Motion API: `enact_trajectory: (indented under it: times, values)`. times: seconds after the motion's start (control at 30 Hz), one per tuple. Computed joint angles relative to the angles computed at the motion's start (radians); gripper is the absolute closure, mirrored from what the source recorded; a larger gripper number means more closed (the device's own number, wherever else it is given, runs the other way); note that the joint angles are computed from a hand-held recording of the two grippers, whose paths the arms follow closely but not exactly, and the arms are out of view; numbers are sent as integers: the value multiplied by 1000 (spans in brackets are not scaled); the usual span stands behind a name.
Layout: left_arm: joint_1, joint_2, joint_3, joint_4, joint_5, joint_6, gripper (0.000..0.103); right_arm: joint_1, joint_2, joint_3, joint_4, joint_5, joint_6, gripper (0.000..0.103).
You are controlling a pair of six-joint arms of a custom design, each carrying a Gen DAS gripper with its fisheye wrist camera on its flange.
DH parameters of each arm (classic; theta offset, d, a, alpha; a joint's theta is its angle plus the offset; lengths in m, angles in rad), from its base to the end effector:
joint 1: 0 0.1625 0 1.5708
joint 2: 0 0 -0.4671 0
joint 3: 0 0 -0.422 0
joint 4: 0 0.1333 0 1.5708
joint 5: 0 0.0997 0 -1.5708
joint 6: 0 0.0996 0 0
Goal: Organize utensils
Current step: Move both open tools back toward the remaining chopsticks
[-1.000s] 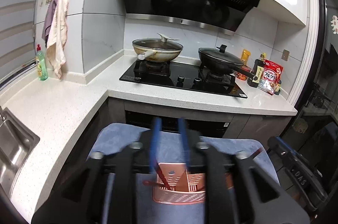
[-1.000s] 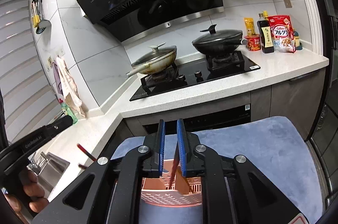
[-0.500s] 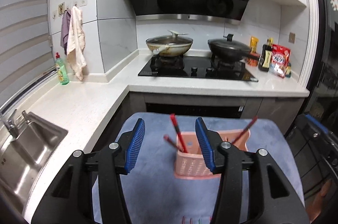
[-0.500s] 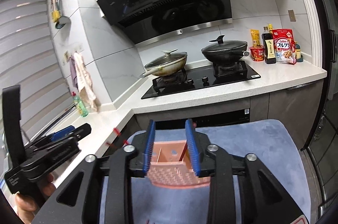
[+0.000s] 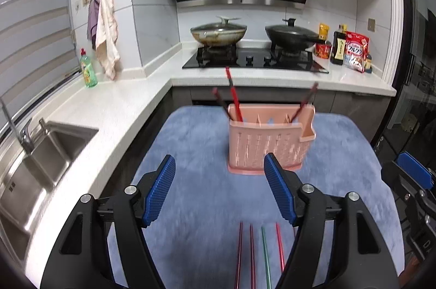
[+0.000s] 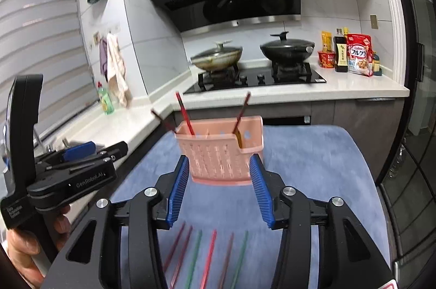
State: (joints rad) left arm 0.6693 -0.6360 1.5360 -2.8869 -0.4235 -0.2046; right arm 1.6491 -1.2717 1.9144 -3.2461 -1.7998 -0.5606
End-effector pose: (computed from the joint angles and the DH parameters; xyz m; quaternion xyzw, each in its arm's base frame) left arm -0.4459 -0.6385 0.1122 0.1752 0.8107 -0.4266 0.3607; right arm 0.1581 -0.5993 0.3918 0.2178 -0.8380 0.4525 0.2136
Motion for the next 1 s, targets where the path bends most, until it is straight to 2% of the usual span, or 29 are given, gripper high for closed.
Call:
enact_trajectory:
  times: [0.23, 0.5, 0.67, 0.8, 1.0]
  values:
    - [-9, -61, 159, 119, -24, -195, 38, -30, -41, 156, -102, -66, -53, 57]
    - [1, -93, 289, 229, -80, -398, 38, -94, -60, 281, -136, -118, -37, 57]
    - [0, -105, 350, 226, -116, -455, 38, -126, -63, 337, -155, -139, -31, 57]
    - [-7, -101, 375, 239, -116, -475, 38, -143, -57, 374, -176, -154, -20, 57]
    - [-9, -98, 397, 236, -147, -497, 38, -157, -46, 395, -173, -146, -5, 59]
